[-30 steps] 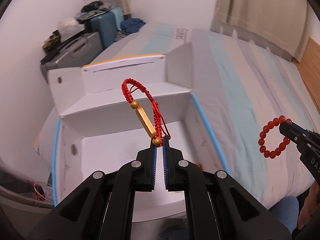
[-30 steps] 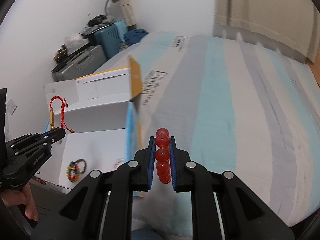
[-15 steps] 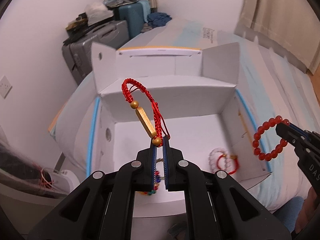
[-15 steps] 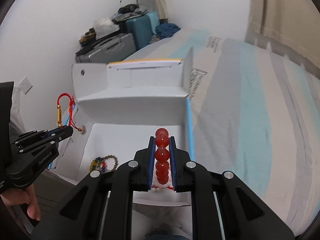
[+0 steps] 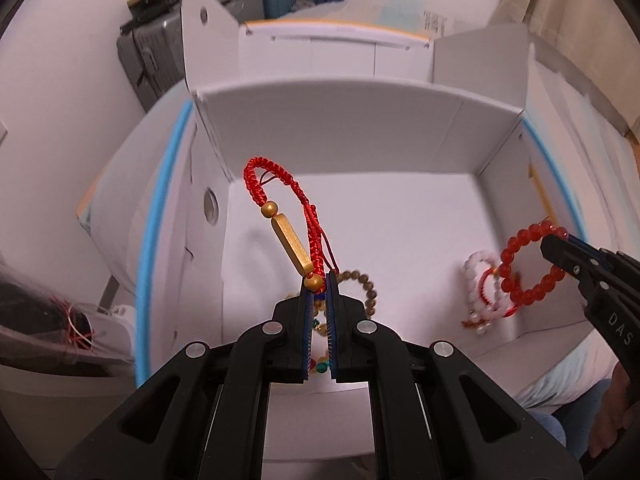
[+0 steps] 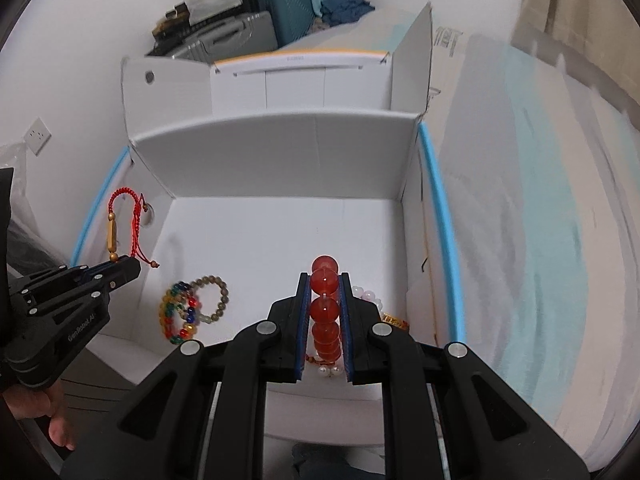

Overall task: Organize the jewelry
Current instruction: 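Open the right tool over the box while the left tool releases the red cord bracelet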

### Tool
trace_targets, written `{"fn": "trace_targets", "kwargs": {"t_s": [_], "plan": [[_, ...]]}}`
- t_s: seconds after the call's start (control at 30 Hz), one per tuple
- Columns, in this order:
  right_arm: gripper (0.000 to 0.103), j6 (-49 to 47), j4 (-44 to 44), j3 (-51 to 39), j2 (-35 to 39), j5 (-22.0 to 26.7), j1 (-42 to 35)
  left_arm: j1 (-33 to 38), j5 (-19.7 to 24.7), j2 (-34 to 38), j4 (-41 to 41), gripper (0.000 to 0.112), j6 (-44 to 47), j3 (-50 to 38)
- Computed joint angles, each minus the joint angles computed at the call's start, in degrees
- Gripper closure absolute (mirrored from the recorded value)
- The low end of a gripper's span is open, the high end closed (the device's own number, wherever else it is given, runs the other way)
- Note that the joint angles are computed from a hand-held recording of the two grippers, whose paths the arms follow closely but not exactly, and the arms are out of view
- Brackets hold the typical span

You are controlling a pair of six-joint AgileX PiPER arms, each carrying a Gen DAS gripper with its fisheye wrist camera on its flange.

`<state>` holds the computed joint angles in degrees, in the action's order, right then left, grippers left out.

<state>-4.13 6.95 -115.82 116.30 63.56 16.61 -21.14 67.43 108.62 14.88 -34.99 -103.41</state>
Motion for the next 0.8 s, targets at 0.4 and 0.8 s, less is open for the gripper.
{"fn": "trace_targets", "kwargs": {"t_s": [0.4,0.8], "plan": [[0.089,0.2,-0.5,-0.1,3.5,-0.7,0.7,1.6,-2.2,1.9,-2.3,0.102,0.8,3.2],[0.032,-0.4,0.6,10.3,-6.6,-8.1,0.3,-3.1,-5.3,-9.3,8.5,0.029,-9.0,12.6]]}}
